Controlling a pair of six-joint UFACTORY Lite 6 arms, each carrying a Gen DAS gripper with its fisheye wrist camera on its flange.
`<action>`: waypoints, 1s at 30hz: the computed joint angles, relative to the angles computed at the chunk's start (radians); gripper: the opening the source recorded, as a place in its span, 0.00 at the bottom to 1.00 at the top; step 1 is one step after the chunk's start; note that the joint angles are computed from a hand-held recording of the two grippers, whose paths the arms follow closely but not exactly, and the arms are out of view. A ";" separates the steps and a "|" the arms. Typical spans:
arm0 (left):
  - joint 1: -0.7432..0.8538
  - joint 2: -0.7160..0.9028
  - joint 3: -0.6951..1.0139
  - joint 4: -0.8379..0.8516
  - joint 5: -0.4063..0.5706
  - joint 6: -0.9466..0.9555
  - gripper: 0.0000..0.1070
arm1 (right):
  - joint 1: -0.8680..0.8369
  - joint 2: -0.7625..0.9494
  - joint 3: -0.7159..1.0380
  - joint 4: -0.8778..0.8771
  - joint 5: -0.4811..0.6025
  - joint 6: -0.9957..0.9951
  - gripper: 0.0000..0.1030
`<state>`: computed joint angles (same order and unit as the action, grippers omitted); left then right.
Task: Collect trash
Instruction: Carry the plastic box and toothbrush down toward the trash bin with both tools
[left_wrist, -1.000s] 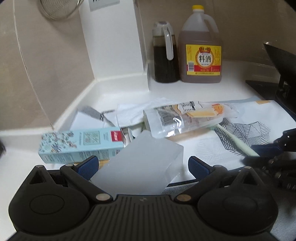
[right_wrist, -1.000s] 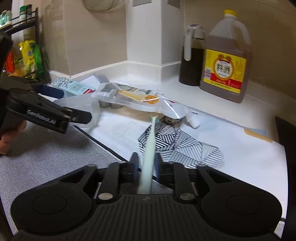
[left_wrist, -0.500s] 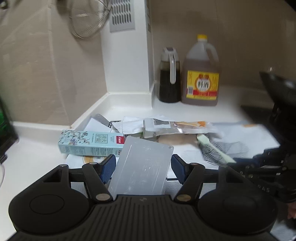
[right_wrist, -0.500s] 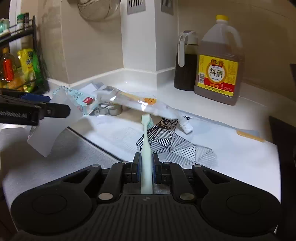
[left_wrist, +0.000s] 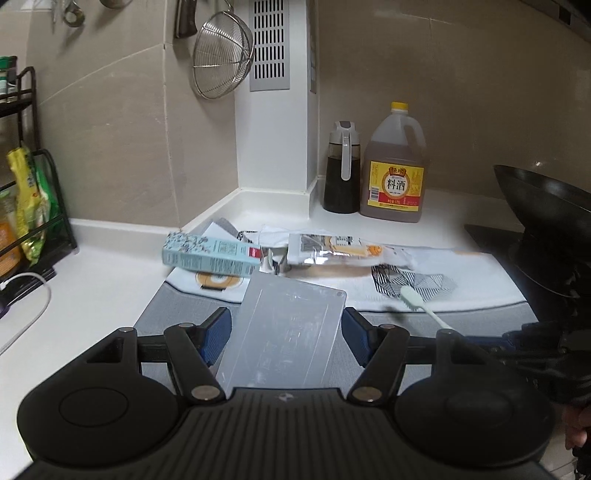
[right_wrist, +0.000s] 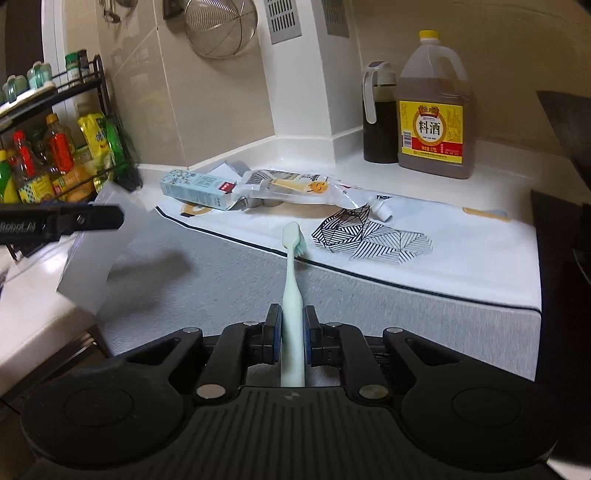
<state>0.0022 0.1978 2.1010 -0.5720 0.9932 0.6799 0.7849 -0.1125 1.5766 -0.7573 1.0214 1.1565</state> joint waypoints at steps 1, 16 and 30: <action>0.010 -0.038 -0.041 -0.004 -0.004 0.006 0.67 | 0.010 -0.008 -0.005 -0.004 0.007 0.013 0.13; 0.430 -0.463 -0.405 -0.193 0.227 0.234 0.67 | 0.257 -0.045 0.045 -0.134 0.170 0.145 0.13; 0.976 -0.555 -0.462 -0.380 0.605 0.477 0.67 | 0.598 0.081 0.250 -0.237 0.353 0.202 0.13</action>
